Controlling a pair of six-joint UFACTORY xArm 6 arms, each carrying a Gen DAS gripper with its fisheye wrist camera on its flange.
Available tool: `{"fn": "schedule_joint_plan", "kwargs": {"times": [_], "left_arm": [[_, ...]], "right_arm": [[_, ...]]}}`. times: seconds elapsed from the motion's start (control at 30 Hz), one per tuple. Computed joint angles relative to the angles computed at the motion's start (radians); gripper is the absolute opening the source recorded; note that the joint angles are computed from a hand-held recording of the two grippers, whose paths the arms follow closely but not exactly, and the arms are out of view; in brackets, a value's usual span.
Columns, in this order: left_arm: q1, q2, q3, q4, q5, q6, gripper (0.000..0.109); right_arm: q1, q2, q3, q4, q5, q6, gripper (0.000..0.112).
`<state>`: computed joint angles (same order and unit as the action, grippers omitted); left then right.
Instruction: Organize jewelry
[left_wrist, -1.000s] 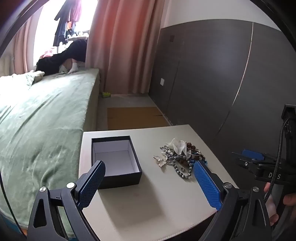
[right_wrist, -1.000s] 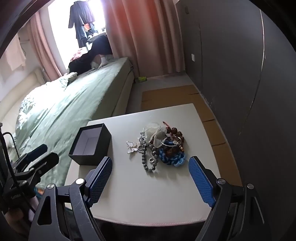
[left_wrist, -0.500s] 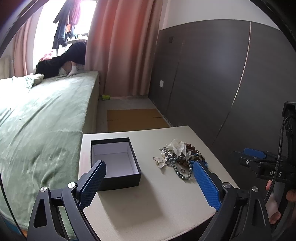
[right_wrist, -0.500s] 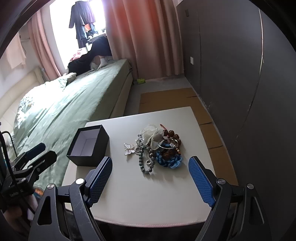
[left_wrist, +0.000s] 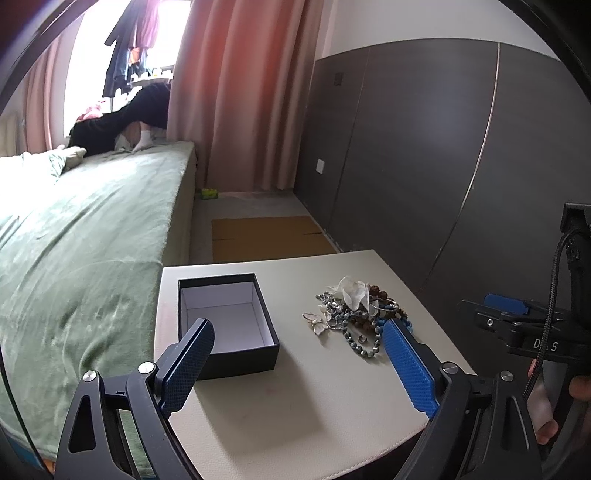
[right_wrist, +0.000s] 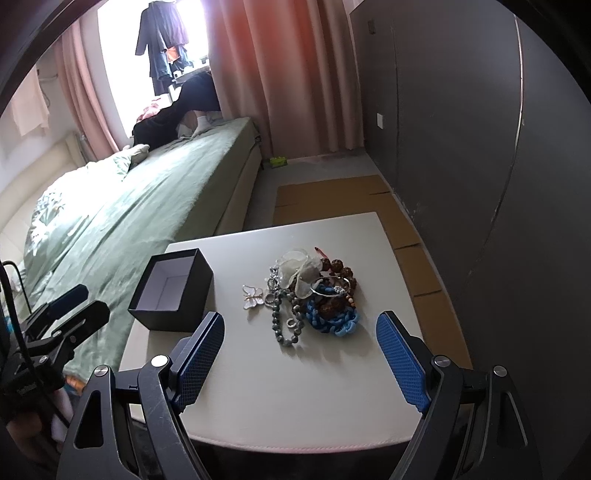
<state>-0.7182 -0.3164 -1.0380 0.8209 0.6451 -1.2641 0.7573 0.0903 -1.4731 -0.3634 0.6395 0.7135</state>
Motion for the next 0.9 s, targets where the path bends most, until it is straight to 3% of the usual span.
{"fn": "schedule_joint_plan", "kwargs": {"times": [0.9], "left_arm": [[-0.006,0.007,-0.007,0.011,-0.001,-0.007,0.092]], "right_arm": [[-0.008,-0.003,0.006,-0.010,-0.007,0.013,0.085]]}}
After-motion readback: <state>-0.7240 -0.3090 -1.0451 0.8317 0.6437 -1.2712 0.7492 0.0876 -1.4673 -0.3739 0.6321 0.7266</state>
